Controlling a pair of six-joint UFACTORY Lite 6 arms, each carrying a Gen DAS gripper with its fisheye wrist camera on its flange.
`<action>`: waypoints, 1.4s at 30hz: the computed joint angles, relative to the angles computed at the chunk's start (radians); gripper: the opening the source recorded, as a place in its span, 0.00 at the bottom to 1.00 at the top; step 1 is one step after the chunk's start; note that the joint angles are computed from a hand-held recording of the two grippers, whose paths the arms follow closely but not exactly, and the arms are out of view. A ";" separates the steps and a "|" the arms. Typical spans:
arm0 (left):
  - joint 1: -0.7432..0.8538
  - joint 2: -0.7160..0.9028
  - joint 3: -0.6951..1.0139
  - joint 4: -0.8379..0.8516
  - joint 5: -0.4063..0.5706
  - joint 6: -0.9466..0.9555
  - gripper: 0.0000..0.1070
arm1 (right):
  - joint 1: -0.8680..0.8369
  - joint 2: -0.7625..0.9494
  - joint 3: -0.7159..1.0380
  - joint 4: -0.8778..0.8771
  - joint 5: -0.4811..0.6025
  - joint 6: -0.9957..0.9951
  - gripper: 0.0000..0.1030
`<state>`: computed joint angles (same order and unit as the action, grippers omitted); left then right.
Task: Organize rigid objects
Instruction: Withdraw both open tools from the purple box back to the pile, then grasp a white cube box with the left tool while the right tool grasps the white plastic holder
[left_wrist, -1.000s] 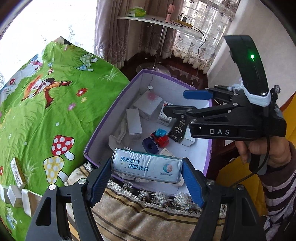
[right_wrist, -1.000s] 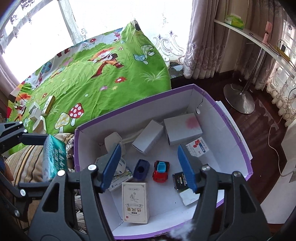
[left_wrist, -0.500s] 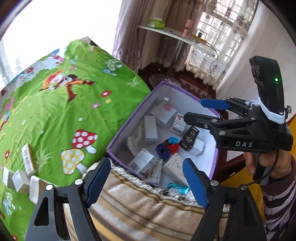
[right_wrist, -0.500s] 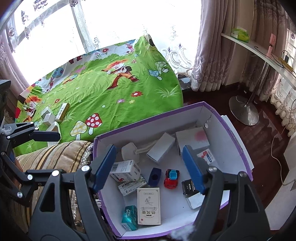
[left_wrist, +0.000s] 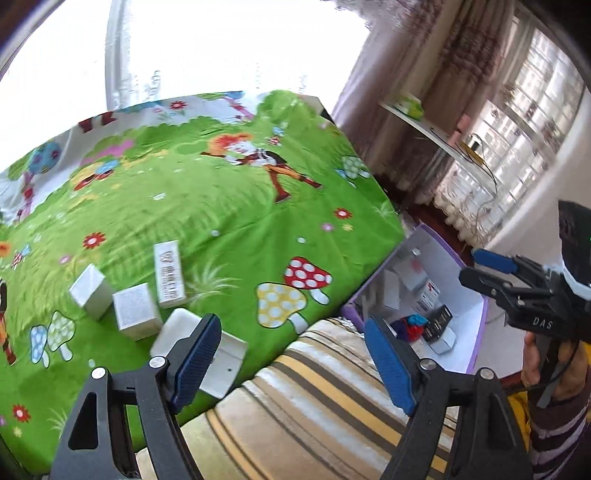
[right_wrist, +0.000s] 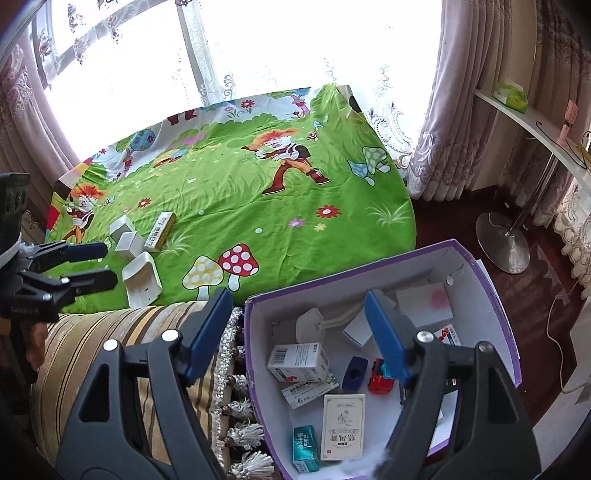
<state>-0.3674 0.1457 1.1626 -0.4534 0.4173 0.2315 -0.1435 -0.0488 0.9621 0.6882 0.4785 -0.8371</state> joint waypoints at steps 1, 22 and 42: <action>0.035 -0.013 -0.011 -0.014 0.005 0.013 0.76 | 0.026 0.003 0.006 -0.027 -0.007 0.031 0.75; 0.428 -0.022 -0.074 -0.253 0.035 0.179 0.75 | 0.583 0.395 0.374 -0.454 0.005 0.443 0.75; 0.552 0.375 0.289 -0.221 0.169 0.098 0.71 | 0.705 0.874 0.929 -0.485 0.225 0.498 0.75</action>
<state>0.1843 0.5203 1.4520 -0.6743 0.5858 0.3296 0.5620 0.8252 1.8911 0.2032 0.7034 -0.3396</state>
